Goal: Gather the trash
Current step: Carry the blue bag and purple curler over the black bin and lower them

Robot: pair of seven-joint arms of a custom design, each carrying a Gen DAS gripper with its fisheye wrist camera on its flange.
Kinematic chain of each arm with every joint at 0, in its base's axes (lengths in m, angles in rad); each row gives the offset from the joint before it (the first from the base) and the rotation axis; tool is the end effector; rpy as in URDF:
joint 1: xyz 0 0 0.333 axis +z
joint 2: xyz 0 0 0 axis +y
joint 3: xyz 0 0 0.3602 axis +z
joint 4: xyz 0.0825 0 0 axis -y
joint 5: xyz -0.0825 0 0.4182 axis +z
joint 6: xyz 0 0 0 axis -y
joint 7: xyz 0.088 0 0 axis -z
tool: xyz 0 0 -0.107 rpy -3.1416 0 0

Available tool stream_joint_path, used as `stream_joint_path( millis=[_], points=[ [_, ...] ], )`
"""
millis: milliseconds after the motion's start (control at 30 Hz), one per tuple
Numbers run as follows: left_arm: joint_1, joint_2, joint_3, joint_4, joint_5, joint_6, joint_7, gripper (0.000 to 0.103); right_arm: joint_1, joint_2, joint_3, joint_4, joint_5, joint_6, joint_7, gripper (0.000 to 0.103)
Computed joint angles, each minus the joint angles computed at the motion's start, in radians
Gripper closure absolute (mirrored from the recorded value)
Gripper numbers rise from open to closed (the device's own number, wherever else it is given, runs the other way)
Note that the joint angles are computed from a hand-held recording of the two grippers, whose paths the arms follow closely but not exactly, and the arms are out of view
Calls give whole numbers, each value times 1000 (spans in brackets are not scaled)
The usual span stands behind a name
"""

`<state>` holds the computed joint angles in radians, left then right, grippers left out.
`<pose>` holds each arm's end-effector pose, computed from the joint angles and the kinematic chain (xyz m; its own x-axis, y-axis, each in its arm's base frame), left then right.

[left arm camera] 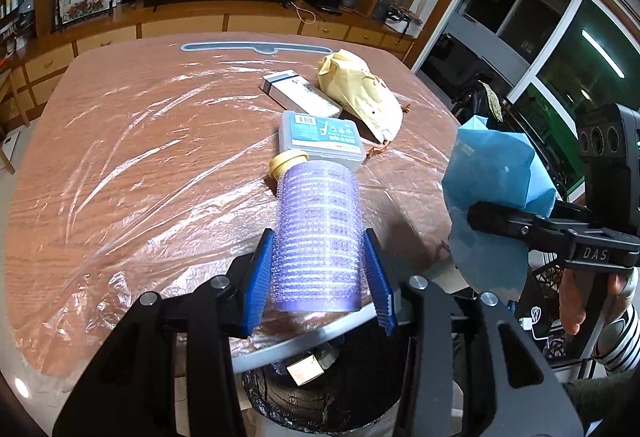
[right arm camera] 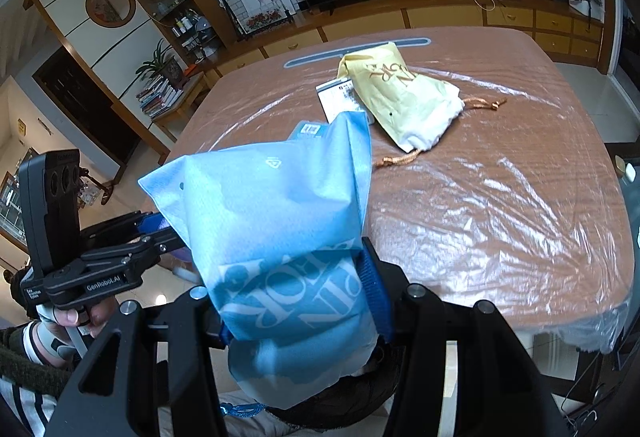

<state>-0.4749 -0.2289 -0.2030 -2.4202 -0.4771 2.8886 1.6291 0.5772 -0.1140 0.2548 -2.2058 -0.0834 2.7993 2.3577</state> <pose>0.4188 -0.3088 0.4944 -0.4002 -0.8668 0.2975 -0.7914 0.1632 -0.5891 0.3853 0.4361 0.5371 0.2252 -0.8957 -0.3835 -0.8514 0.0104 -0.5244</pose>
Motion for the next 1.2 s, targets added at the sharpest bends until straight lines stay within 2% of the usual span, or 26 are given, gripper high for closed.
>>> stream_joint_path(
  millis=[467, 733, 1200],
  points=[
    [-24, -56, 7, -53, 13, -38, 36, 58, 33, -48, 12, -50, 66, -36, -35, 53],
    [-59, -83, 26, -76, -25, -66, 105, 58, 56, -49, 16, -52, 104, -49, -76, 53],
    [-91, -107, 18, -92, -61, -117, 194, 58, 80, -54, 20, -61, 149, -78, -138, 53]
  ],
)
